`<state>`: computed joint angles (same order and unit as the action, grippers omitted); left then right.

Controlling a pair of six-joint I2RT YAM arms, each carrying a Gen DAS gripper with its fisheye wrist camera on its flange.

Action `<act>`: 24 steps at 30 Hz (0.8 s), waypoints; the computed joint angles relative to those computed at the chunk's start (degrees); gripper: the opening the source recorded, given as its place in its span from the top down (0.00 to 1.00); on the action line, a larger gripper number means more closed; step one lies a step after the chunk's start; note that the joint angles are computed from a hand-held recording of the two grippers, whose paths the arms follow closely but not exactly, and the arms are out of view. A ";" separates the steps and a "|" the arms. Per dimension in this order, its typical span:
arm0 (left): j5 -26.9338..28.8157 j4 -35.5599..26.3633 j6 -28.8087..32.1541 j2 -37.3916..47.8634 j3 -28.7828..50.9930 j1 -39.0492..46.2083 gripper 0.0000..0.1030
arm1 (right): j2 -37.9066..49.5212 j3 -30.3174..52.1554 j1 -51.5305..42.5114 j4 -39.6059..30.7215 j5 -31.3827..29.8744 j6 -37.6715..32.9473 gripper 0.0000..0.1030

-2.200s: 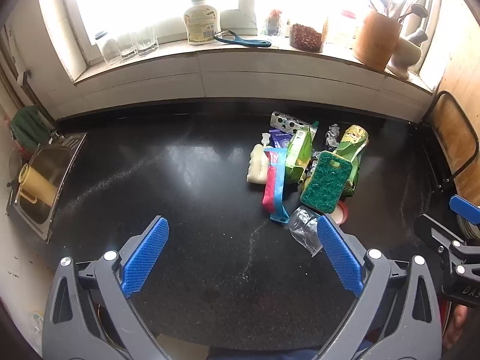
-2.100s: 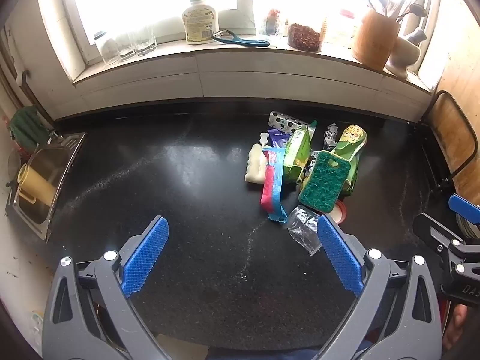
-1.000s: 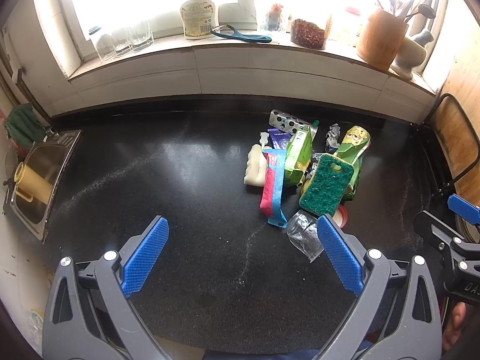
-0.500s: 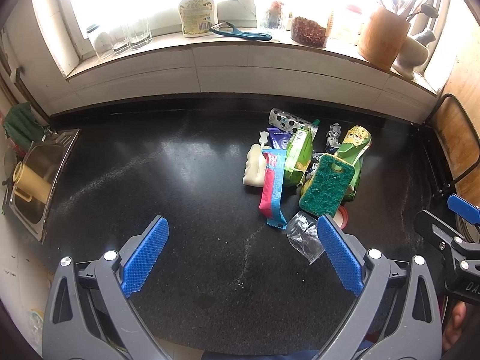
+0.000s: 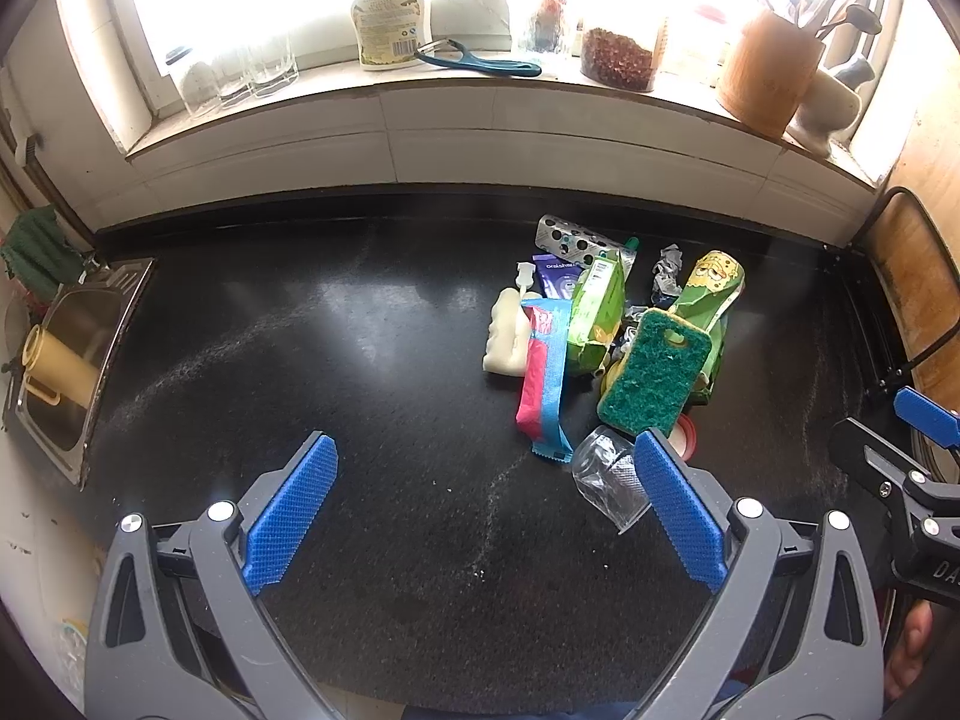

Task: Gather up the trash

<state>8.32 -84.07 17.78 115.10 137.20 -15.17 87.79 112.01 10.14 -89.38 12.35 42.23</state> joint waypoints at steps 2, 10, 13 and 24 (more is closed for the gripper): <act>-0.01 -0.06 0.03 0.36 0.24 -0.05 0.06 | 0.10 -0.28 -0.52 0.37 -0.34 -0.31 0.06; 1.79 4.80 1.99 1.32 -5.38 -0.40 0.06 | -1.90 -6.86 -5.07 5.53 -3.13 -3.02 0.06; 2.08 9.77 3.32 1.94 -10.75 -0.71 0.06 | -3.57 -12.93 -9.90 10.88 -5.88 -4.59 0.06; 2.34 20.77 7.44 9.65 -18.20 -4.71 0.21 | 7.01 -25.83 -27.14 31.62 -22.01 -7.71 0.13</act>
